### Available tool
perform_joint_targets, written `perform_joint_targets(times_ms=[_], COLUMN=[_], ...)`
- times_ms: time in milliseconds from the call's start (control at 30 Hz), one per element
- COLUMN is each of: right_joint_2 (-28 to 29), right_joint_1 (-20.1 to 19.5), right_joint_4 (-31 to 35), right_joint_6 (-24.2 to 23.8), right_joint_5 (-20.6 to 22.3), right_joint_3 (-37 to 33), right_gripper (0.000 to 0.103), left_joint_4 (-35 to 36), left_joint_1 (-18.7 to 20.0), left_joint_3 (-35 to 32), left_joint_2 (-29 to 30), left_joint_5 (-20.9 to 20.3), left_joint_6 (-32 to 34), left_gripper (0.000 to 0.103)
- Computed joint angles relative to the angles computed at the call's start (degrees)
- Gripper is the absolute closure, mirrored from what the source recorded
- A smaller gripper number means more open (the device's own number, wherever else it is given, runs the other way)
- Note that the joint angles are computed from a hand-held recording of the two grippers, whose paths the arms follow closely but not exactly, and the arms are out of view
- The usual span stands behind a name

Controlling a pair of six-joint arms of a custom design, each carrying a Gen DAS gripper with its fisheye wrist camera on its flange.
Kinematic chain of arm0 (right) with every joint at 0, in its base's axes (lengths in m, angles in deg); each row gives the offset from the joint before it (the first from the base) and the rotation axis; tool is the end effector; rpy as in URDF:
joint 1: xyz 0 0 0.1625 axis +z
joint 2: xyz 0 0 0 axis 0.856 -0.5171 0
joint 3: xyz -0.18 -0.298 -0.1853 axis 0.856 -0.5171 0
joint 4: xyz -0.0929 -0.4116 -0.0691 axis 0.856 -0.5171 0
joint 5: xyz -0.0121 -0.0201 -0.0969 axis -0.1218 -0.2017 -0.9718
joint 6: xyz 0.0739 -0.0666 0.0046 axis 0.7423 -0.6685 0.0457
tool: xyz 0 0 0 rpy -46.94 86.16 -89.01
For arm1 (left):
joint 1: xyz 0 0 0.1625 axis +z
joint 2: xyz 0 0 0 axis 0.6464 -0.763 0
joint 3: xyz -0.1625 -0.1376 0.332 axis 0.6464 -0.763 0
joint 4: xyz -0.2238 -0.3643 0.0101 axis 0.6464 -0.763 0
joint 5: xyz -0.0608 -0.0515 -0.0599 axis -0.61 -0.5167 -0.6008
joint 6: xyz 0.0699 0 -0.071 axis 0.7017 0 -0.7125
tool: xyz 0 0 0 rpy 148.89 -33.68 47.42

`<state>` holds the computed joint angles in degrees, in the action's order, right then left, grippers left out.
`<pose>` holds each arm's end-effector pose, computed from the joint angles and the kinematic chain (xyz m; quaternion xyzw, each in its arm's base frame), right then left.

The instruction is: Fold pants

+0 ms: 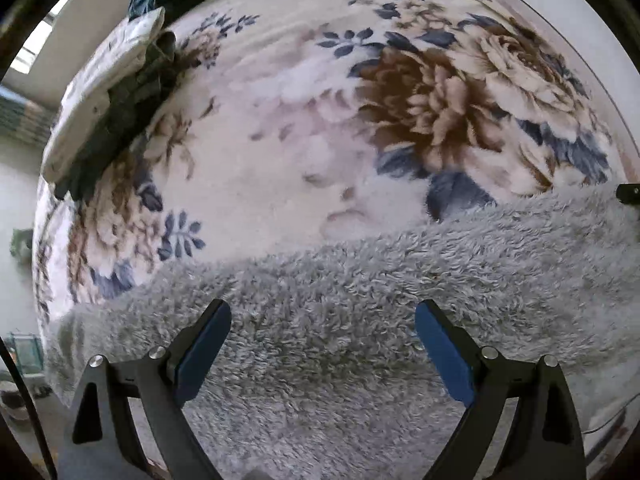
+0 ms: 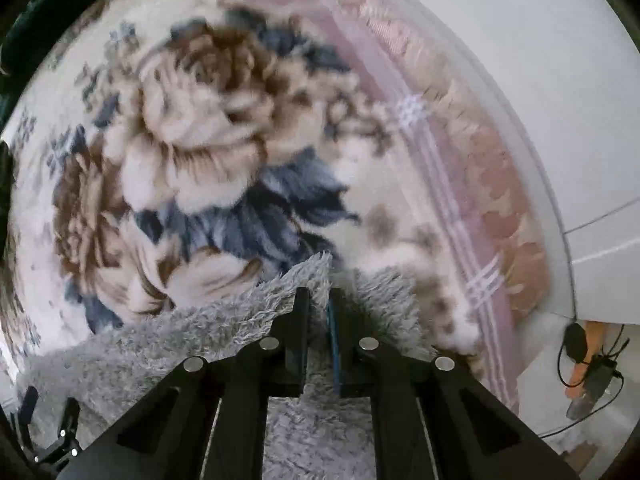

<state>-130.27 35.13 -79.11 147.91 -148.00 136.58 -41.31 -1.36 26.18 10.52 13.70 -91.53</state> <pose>0.0886 -0.3967 0.3609 -0.4789 -0.7824 0.2117 0.3372 -0.3779 -0.5597 0.0982 0.4193 0.8029 0.0616 0.4192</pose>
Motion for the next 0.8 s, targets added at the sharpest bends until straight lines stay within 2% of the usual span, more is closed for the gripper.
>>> perform_joint_targets(times_ms=[67,167,267,300,367,433,467,500,533,567,600,667,800], right_joint_2=[-0.13,-1.27,-2.31,-2.13,-4.54,-9.01,-11.75,-13.45,-14.47,-15.33,-15.55,-17.07,-19.7], right_joint_1=[3.56,6.34,5.59,4.0,0.69,-1.81,-1.12,0.86,2.97,5.44,7.94,10.59,13.03], right_joint_4=[5.84,11.39,15.78,18.15,15.69,4.86,1.02,-0.41,0.55,3.91,9.26,13.12,13.4], right_joint_6=[7.27,14.34,16.94,17.54,13.04,6.97,6.73,8.18,10.04,13.63,18.83,24.07,27.74], right_joint_5=[-4.82,-7.54,-6.59,-5.22,-2.32,1.96,2.81,2.04,0.96,-0.56,-1.3,0.16,4.66], right_joint_3=[-1.49,-2.68,-3.44,-4.01,-2.01,2.27,4.05,5.03,5.3,5.07,4.19,4.96,10.07], right_gripper=[0.094,0.095,0.095,0.101,0.101,0.099,0.095,0.083,0.073,0.052,0.042,0.042,0.042], left_joint_4=[-0.08,-0.4,-0.3,0.13,0.33,0.95,1.18,1.22,1.39,1.7,2.01,2.73,3.94], left_joint_1=[0.05,-0.08,0.03,0.14,0.23,0.4,0.5,0.62,0.7,0.75,0.81,0.84,0.51], left_joint_3=[-0.5,-0.74,-1.21,-1.54,-1.57,-1.71,-1.86,-1.89,-1.94,-1.91,-1.88,-1.71,-0.69], left_joint_2=[-0.09,-0.61,-0.48,-0.26,-0.13,-0.02,-0.08,-0.24,-0.37,-0.57,-0.79,-1.18,-2.17], left_joint_5=[-0.63,-1.86,-3.28,-3.85,-4.35,-4.98,-5.37,-5.91,-6.16,-6.43,-6.95,-7.57,-8.41], left_joint_6=[0.08,0.32,0.49,0.24,-0.04,-0.12,-0.12,-0.06,-0.11,-0.32,-0.46,-0.76,-1.25], left_gripper=[0.009,0.009,0.009,0.009,0.009,0.009,0.009,0.009,0.009,0.009,0.009,0.009,0.009])
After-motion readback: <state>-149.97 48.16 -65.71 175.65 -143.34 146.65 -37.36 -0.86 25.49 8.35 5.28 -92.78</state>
